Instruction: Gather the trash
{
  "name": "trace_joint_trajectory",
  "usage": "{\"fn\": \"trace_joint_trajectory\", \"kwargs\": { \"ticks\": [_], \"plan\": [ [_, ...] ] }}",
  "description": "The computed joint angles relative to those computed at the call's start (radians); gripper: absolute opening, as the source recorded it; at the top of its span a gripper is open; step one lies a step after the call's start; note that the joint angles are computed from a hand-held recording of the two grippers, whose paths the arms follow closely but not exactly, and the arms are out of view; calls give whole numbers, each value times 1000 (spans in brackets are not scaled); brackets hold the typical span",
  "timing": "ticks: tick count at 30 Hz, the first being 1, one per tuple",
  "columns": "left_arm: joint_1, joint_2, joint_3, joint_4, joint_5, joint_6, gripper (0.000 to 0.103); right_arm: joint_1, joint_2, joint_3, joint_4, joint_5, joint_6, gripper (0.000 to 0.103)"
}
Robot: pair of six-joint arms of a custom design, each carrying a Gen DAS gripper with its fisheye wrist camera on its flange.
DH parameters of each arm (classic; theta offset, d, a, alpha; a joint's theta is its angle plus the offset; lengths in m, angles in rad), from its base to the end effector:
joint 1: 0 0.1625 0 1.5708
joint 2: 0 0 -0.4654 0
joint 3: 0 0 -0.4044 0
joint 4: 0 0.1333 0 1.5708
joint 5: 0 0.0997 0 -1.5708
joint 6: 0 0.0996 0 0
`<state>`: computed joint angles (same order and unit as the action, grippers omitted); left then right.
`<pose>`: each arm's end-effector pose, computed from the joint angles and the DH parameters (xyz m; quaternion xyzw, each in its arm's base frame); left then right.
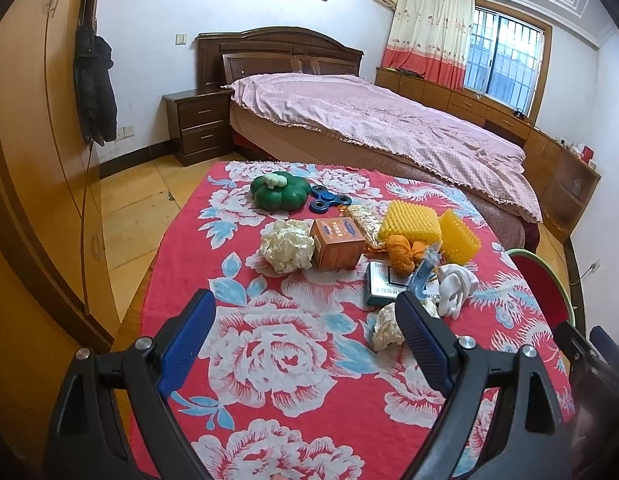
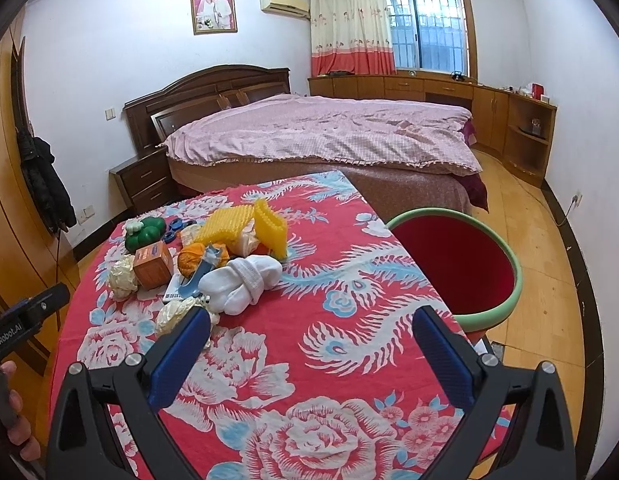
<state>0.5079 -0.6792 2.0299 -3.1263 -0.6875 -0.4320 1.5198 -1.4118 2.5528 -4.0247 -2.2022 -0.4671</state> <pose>-0.3878 -0.4565 0.0186 0.2375 0.8685 -0.3568 0.2490 0.0568 -0.3487 0.3303 -0.0299 -0.7759 0.4978 0.3864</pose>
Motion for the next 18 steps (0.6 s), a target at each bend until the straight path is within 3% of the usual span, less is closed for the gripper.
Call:
{"fn": "trace_joint_trajectory", "kwargs": {
  "ticks": [18],
  "plan": [
    [0, -4, 5, 10, -4, -19, 91, 4, -18, 4, -2, 1, 1, 103]
  ]
}}
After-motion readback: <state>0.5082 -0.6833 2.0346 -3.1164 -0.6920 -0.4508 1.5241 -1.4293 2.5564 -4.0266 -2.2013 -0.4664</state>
